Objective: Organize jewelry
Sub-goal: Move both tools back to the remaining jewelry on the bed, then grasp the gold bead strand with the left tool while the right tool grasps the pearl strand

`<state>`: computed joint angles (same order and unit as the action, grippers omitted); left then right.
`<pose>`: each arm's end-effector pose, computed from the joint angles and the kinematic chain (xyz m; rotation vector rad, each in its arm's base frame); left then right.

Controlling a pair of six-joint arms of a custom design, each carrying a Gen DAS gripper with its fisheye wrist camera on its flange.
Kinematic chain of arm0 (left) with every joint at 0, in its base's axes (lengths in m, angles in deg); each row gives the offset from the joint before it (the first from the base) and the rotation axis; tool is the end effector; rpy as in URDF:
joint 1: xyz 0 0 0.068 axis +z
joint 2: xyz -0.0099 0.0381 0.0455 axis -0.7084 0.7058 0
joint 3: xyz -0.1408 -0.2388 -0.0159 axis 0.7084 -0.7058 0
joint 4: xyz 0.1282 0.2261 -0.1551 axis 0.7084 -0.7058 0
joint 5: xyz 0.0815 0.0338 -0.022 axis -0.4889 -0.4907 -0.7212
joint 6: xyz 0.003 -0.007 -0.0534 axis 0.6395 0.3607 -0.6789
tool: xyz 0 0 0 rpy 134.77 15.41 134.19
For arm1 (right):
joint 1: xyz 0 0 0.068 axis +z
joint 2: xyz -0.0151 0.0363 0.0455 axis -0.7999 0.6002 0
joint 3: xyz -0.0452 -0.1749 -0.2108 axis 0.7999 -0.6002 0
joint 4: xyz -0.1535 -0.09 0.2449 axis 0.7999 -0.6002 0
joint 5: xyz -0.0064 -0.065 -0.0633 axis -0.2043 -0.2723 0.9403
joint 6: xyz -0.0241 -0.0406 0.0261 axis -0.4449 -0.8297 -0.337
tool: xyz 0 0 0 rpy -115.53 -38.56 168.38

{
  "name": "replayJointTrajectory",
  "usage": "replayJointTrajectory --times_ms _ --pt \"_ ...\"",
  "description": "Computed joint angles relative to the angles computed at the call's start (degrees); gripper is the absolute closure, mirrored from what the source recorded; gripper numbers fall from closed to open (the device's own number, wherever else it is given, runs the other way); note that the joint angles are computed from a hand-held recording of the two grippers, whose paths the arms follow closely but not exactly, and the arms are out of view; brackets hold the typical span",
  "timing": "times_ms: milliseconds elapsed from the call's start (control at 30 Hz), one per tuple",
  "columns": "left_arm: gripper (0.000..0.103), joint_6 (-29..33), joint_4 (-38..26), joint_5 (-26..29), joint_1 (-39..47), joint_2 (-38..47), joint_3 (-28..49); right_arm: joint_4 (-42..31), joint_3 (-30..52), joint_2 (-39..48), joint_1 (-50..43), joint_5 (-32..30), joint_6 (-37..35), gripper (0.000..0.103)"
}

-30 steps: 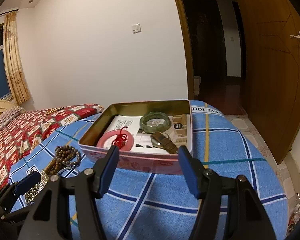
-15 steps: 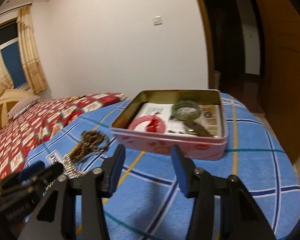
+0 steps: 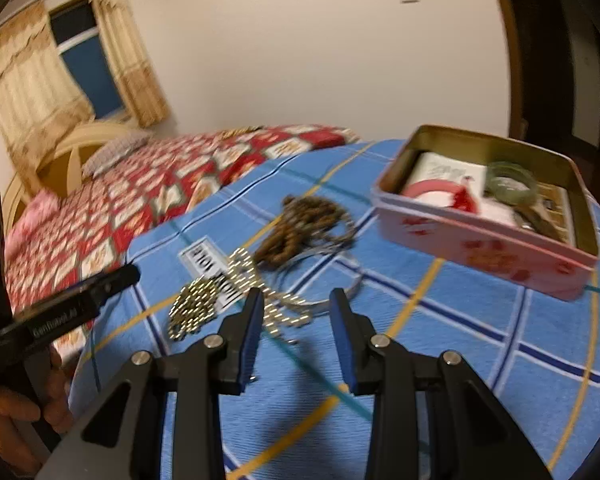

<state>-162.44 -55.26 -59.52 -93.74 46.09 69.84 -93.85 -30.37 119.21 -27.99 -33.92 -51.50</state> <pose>0.1118 -0.0868 0.1603 -0.7939 2.1354 0.1501 0.2288 0.1243 0.1610 -0.8421 2.1800 0.6909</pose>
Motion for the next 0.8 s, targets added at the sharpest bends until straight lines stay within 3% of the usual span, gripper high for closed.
replayJointTrajectory --times_ms 133,267,400,533,567,600,633,800 --pt "0.037 1.16 -1.9 0.15 0.59 -1.56 -0.25 -3.04 2.66 3.72 4.45 0.81 -2.63 0.065" --pt "0.037 1.67 -3.51 0.65 0.66 -3.77 -1.0 -3.89 6.03 8.83 8.27 6.04 -2.28 0.065" --pt "0.037 3.96 -3.13 1.59 0.81 -5.0 -1.81 -3.54 9.26 12.98 9.91 7.68 -2.37 0.056" --pt "0.037 6.38 -2.03 2.56 0.86 -4.84 -1.93 -4.47 11.52 15.5 12.7 11.33 -3.69 0.055" --pt "0.037 6.79 -1.77 2.66 0.74 -4.74 -1.97 -4.49 11.26 15.15 13.01 12.22 -4.28 0.057" --pt "0.037 7.16 -1.52 2.81 0.81 -4.58 -1.92 -4.43 10.96 14.82 13.41 13.4 -5.09 0.068" --pt "0.037 7.45 -1.21 2.97 0.94 -4.41 -1.87 -4.22 11.09 15.05 13.85 14.41 -5.8 0.085" --pt "0.037 11.2 2.19 4.45 1.42 -4.6 -2.03 -5.08 10.37 14.04 10.7 9.67 -7.24 0.093"
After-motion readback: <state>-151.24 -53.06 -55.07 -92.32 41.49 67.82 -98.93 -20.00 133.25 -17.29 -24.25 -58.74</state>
